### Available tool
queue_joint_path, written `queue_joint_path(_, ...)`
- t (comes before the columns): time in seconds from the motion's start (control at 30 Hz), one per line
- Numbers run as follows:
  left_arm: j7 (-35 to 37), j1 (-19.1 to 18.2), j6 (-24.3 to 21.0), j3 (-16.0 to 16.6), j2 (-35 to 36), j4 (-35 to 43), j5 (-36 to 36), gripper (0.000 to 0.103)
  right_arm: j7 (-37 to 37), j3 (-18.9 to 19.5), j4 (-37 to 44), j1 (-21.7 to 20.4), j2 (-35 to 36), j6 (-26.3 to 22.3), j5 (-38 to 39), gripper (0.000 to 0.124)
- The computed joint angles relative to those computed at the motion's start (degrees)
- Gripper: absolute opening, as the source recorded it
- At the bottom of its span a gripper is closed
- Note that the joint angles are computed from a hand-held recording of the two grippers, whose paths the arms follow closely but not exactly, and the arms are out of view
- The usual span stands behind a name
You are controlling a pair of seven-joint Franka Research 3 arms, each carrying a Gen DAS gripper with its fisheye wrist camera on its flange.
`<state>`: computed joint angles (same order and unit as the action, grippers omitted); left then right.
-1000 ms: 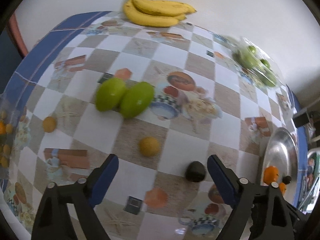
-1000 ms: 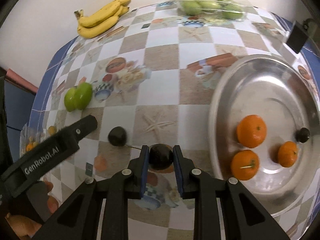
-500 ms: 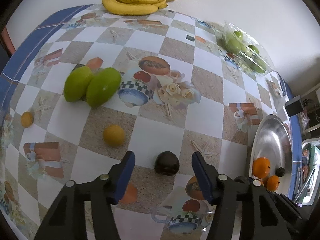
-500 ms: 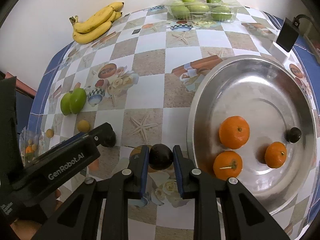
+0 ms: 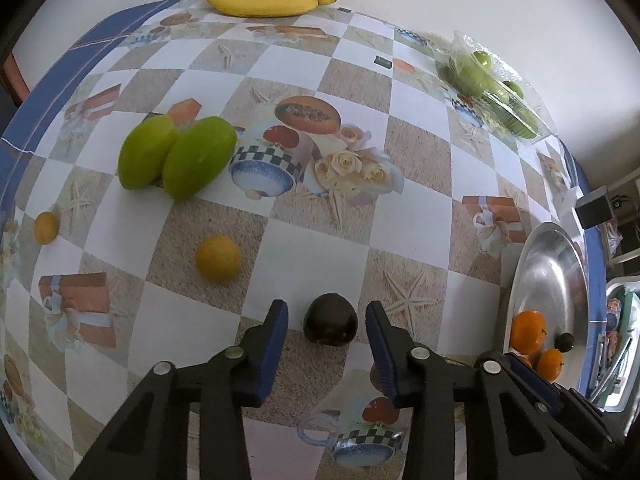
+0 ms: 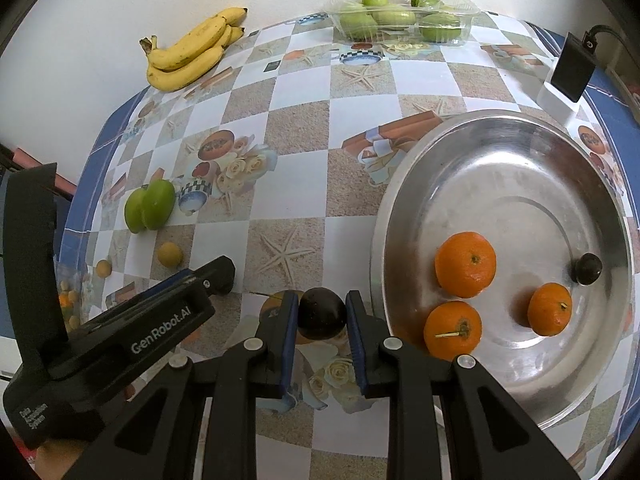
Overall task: Organize fruits
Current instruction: 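Grasp another dark plum with the left tool while the right tool holds its plum, then carry both held dark plums over the steel bowl and lower them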
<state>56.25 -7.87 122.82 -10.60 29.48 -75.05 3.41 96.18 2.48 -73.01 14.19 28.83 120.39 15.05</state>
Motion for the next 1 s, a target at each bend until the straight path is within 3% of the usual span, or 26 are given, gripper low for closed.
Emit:
queue_joint_path(0.2,-0.06,0.05,-0.56,-0.02,0.21,0.32,-0.16,0.039,-0.04,0.02,0.04,-0.03,0.02,0.03,0.17,0.025)
queue_joint_path(0.33,0.25,0.46,0.09,-0.37,-0.06,-0.22,-1.12,0.030,-0.09,0.03,0.00,-0.05,-0.01,0.02,0.27,0.025)
queue_joint_path(1.0,-0.32,0.15,3.96,-0.05,-2.26,-1.71,-0.07,0.030,0.57,-0.23,-0.76,-0.60,-0.69,1.68,0.86,0.025)
